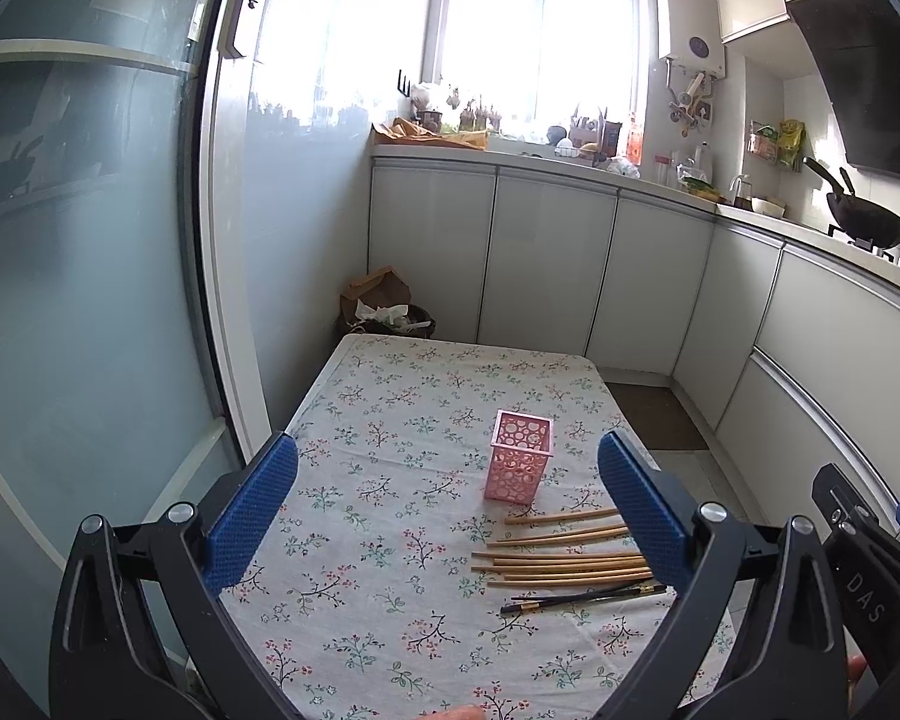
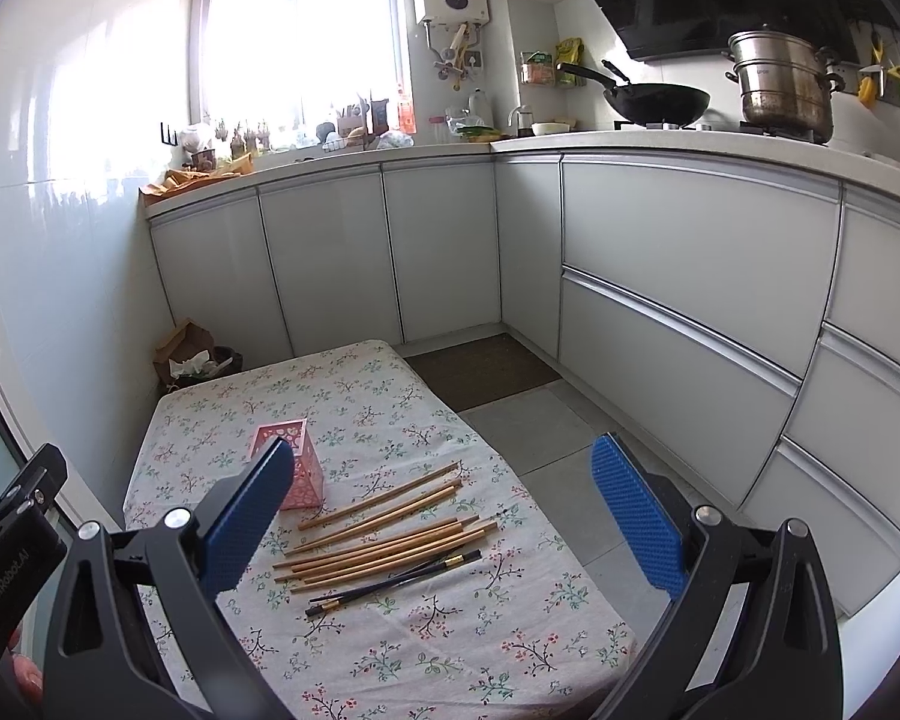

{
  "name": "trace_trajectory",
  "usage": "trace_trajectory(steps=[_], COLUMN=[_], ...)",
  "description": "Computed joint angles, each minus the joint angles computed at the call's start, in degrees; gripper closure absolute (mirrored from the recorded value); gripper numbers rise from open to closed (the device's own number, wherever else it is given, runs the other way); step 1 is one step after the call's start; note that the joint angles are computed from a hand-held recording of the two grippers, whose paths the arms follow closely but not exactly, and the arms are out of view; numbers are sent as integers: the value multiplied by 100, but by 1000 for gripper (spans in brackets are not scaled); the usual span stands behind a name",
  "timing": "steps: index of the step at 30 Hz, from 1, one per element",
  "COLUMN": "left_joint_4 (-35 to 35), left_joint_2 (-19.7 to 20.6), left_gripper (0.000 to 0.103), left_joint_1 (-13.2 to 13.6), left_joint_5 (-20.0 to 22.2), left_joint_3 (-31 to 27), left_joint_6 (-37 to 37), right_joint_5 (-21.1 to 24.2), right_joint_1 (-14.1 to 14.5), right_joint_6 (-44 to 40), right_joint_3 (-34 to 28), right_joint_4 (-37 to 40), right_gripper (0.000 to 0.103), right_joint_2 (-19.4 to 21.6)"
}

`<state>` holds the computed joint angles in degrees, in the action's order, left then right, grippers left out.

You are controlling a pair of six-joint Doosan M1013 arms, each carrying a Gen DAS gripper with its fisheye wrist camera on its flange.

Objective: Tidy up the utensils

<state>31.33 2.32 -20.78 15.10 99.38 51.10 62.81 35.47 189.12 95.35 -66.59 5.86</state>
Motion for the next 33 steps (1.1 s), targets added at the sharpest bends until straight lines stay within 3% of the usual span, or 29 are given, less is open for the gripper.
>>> trace_trajectory(steps=[33], left_joint_4=[-291], left_joint_2=[55], left_gripper=[7], left_joint_1=[14], left_joint_5=[85], left_joint_3=[-15], left_joint_6=[320], right_joint_5=[-94], right_joint_1=[-31], right_joint_6=[56], right_joint_3=[47], right_joint_4=[61], right_gripper=[6], right_joint_2=[1])
